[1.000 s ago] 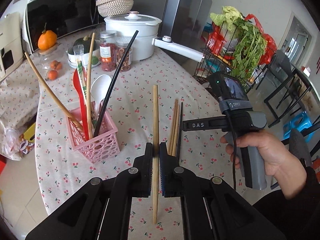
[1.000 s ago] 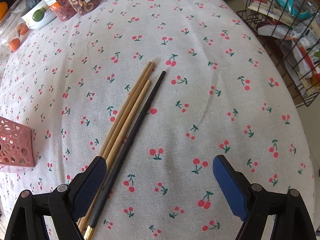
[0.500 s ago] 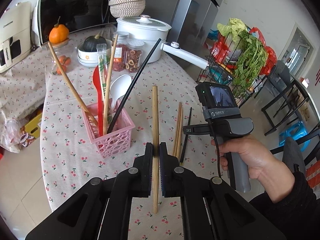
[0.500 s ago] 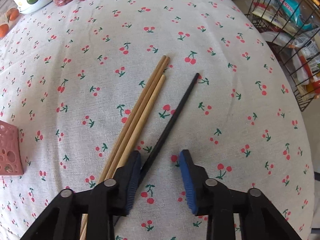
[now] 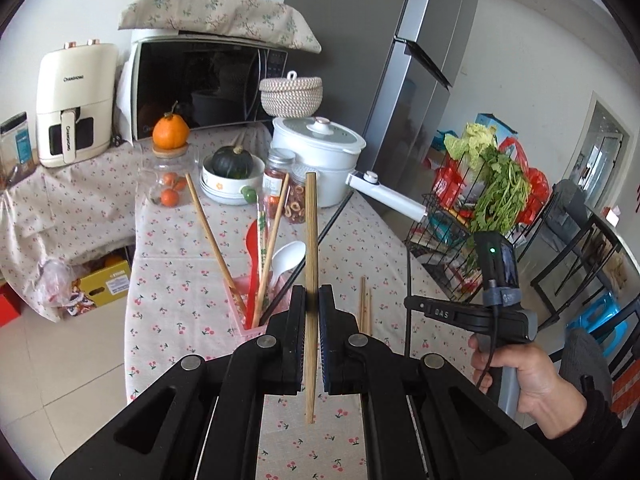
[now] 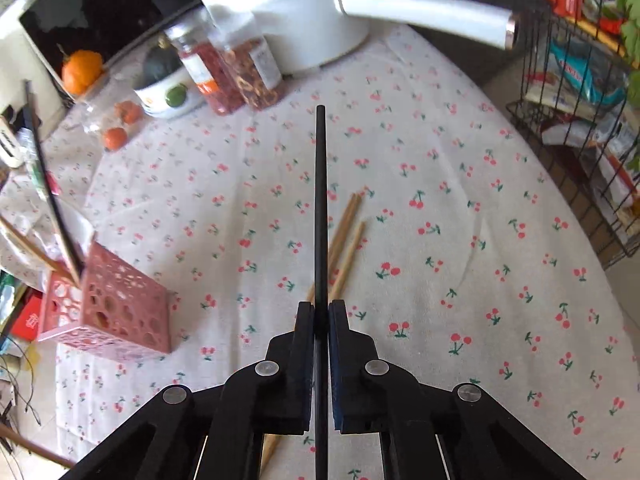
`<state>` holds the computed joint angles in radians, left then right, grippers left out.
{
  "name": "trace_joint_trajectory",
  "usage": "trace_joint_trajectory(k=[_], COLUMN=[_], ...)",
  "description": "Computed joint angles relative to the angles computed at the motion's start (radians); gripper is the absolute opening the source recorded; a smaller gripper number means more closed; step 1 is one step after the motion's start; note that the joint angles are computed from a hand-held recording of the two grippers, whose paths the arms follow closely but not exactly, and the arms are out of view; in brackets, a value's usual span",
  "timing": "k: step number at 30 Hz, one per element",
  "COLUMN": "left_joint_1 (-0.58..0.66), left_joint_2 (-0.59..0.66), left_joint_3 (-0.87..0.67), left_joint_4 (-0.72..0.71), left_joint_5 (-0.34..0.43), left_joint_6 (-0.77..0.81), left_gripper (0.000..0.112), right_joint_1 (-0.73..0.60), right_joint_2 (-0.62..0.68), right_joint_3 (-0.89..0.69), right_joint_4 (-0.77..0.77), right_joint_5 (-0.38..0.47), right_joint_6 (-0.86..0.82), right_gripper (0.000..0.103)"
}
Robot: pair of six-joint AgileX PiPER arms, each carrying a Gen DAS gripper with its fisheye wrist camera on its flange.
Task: Organize utensils
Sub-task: 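Drop both held chopsticks into the pink basket and open both tools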
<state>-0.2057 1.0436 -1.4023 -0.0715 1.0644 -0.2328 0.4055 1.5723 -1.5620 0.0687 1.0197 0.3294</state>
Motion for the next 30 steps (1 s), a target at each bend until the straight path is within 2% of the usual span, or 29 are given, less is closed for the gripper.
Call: trace_joint_trajectory(k=[5,12,22,26,30], left_joint_1=[0.061,0.016,-0.028,-0.013,0.031], left_joint_2=[-0.030,-0.028,0.028,0.069,0.134], left_joint_3=[-0.015,-0.018,0.057,0.096,0.106], left_joint_4=[-0.011,0.160,0.392,0.406,0.323], left_joint_5=[-0.067,-0.184,-0.305,-0.342,-0.357], left_joint_6=[-0.016,-0.153,-0.316,-0.324,-0.261], left_gripper=[0.006,0.006,0.006,0.006,0.006], right_joint_1=[0.029,0.079,0.118,0.129,0.132], right_joint_2=[-0.122,-0.171,-0.150,-0.148,-0.147], right_joint_3=[0.021,-0.017,-0.113,-0.125,-0.144], right_joint_4=[-0.001,-0.012,0.018,0.033,0.049], right_joint_5=[-0.063,-0.125,-0.093,-0.098,-0.099], right_joint_6=[-0.021,-0.020,-0.035,-0.040,-0.049], right_gripper=[0.005,0.005,0.005,0.005,0.005])
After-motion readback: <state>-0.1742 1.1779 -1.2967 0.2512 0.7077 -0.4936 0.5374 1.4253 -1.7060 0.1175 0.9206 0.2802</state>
